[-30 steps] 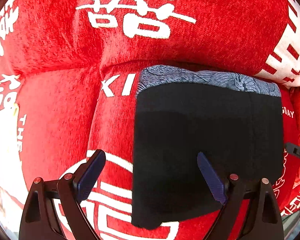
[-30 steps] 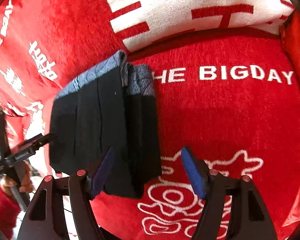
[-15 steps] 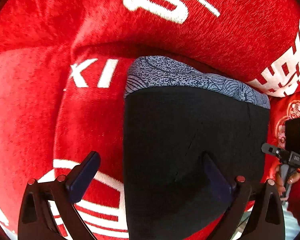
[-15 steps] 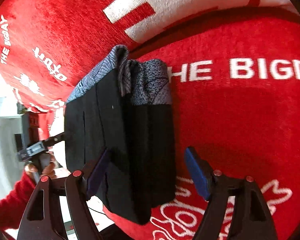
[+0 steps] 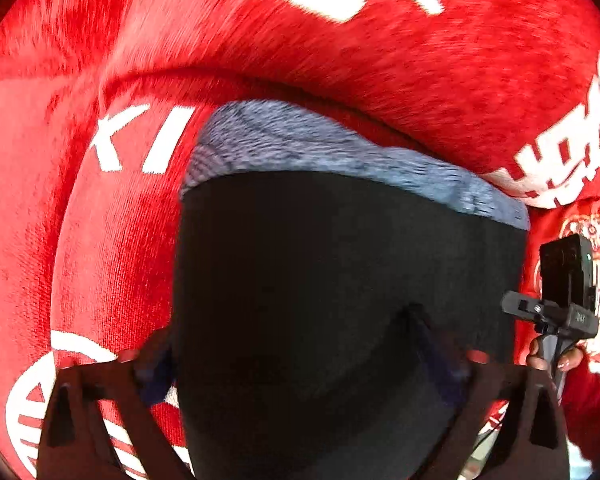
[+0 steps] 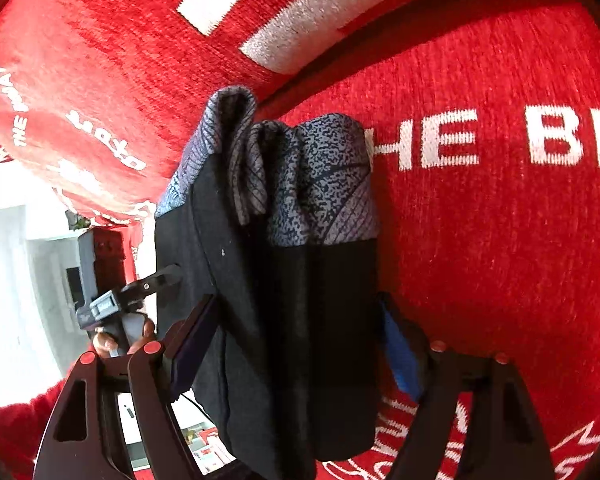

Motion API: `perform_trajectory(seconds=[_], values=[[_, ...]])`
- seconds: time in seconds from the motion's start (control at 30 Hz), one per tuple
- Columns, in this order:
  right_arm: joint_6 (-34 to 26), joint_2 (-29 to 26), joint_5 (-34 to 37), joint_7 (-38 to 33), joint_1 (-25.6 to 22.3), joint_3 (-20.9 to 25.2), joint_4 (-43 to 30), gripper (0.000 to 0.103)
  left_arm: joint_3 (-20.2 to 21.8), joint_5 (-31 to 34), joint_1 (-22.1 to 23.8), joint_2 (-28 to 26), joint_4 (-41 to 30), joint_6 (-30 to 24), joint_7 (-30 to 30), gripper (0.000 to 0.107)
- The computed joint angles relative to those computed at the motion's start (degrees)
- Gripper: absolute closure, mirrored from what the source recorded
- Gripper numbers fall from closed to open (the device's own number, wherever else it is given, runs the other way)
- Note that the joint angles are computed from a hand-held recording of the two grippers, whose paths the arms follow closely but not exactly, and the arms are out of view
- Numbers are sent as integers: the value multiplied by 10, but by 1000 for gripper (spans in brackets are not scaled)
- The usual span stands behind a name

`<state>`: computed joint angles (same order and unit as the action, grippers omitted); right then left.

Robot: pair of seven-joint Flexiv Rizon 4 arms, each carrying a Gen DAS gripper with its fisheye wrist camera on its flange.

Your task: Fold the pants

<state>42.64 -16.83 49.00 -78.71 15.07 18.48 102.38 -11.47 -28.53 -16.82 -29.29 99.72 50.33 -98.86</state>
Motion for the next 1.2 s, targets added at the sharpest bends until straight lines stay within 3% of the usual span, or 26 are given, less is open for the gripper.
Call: perform_trajectory(seconds=[0.13, 0.3, 0.7, 0.9, 1.07, 1.2], values=[[9, 9, 15, 5, 2, 4, -2, 49, 5, 13, -8, 18, 1, 3, -9, 38], [20, 40, 61, -4, -2, 6, 11, 63, 13, 33, -18, 40, -1, -11, -35, 45], [52, 131, 85, 71, 52, -6, 69, 63, 12, 16, -26, 133, 75, -48, -4, 45], [71, 105, 44, 132, 83, -5, 60, 63, 25, -13, -22, 181, 149, -70, 17, 45], [75, 82, -52, 188, 110, 3, 52, 59, 36, 33, -32, 194, 174, -45, -12, 31], [82, 72, -84, 223, 113, 5, 48, 57, 37, 63, -32, 191, 171, -36, -24, 22]])
